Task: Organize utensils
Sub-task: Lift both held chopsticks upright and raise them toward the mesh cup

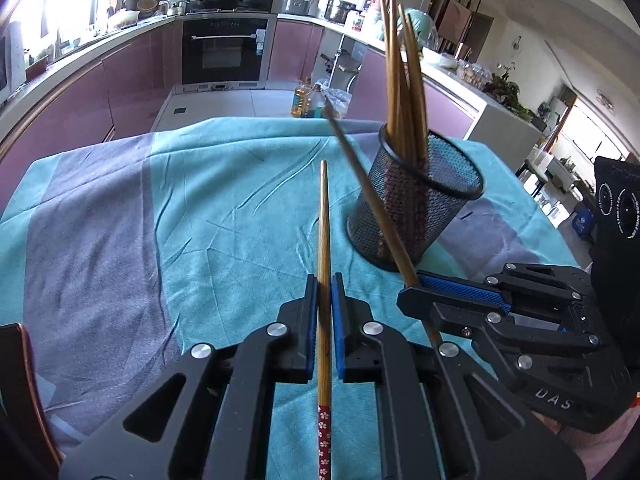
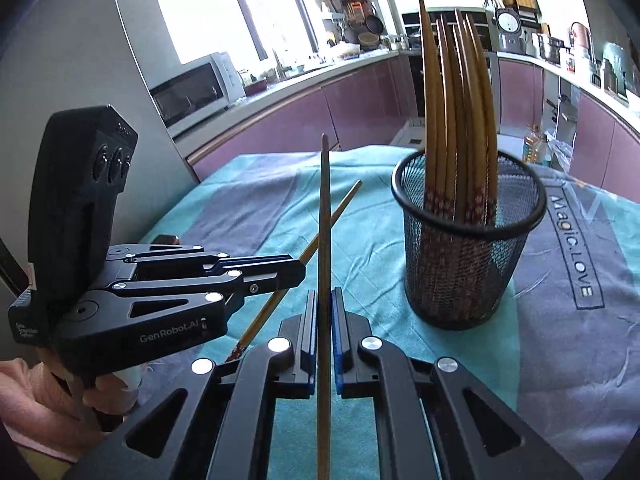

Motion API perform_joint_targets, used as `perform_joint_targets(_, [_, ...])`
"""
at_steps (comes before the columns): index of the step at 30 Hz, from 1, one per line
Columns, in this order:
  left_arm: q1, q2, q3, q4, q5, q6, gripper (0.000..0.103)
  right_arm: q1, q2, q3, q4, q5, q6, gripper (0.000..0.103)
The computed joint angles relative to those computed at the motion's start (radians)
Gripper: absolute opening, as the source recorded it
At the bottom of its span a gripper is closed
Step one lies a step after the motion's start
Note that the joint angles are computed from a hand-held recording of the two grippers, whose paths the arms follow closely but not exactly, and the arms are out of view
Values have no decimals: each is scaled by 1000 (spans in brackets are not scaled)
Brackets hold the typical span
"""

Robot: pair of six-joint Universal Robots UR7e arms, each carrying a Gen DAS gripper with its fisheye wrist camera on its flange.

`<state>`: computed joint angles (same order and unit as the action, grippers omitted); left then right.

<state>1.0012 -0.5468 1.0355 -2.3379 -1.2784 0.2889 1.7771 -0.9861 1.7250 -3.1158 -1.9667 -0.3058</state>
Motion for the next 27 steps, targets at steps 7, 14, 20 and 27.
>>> perform_joint_targets(7, [-2,-30,21,-17,-28,6,8,7,-13,11,-32,10,-18,6])
perform_joint_targets(14, [-13,-50,37,-35,-44,17,8,13,-31,30,-65,17,-30,6])
perform_joint_targets(20, [-19,-67,54,-48,-55,19,8,17,-44,43,-88,18,-38,6])
perform_joint_targets(27, [-18,-82,65,-53,-82,24,8,20,-50,53,-116,24,-44,6])
